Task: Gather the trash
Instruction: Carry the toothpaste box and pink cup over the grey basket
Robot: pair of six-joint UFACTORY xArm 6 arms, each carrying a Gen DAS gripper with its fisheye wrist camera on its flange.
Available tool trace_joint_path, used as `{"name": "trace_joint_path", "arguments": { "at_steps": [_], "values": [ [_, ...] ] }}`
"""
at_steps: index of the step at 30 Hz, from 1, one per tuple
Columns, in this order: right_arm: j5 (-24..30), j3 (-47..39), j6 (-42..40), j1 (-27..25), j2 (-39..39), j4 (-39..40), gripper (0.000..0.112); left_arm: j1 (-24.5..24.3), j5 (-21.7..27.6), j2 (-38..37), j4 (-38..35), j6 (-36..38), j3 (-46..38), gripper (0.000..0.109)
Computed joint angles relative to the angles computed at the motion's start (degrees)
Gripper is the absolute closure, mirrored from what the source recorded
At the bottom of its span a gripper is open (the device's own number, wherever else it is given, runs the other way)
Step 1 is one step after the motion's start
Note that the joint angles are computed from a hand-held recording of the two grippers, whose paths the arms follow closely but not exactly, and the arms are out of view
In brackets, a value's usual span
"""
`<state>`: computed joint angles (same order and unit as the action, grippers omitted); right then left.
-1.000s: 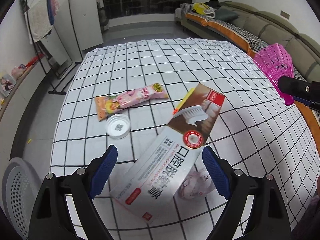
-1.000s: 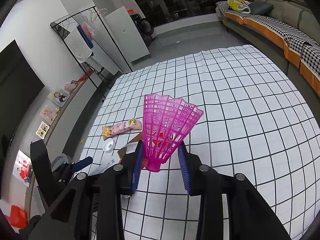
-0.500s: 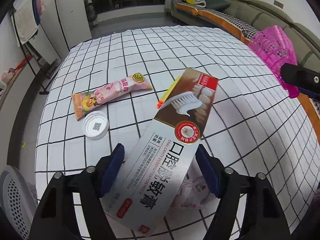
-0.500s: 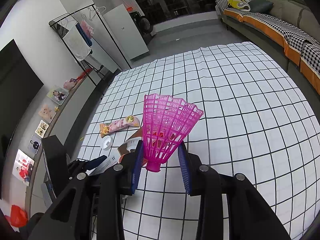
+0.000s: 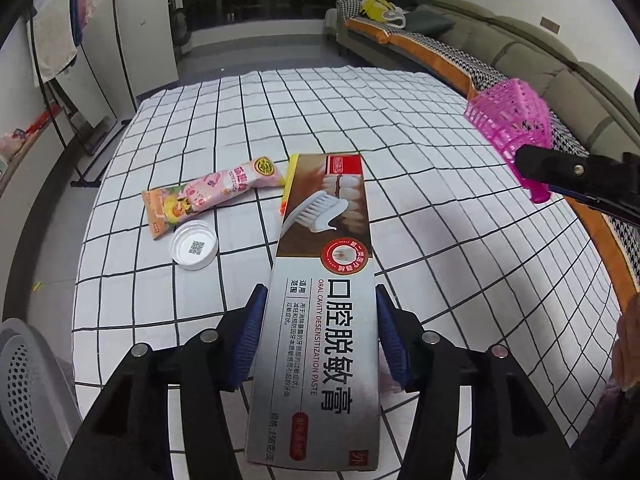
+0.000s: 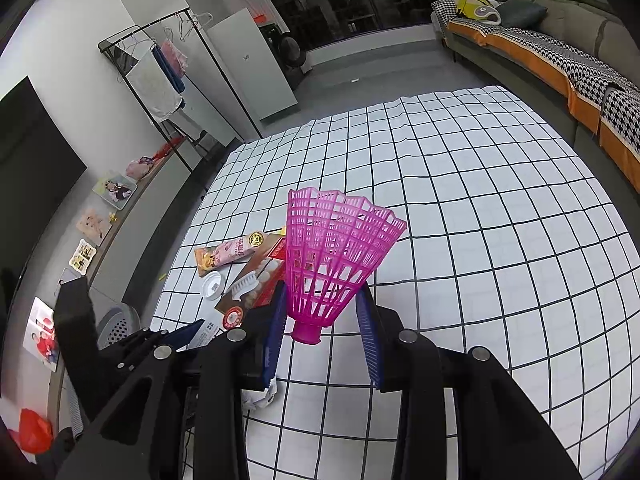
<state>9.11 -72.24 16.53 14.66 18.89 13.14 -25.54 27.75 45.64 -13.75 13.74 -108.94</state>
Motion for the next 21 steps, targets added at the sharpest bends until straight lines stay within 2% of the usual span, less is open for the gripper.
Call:
{"name": "trace_joint_path", "arguments": {
  "at_steps": [6,13,21],
  "values": [
    [-0.20,0.38,0.68,0.03,-0.40,-0.82,0.079,-0.51,-3.02,-3.73,-1.25,1.34,5.07,0.057],
    [-0.21,0.44,0.12,0.07,-0.44,-0.35,0.079,-0.19,-2.63,-4.70,2.73,-1.45,8.03,0.058],
    [-0.53,0.53,-0.40,0.51,-0.42,0.01,0.079,0.27,-2.87,-6.70,2.60,-1.31,12.61,0.058]
  ]
}}
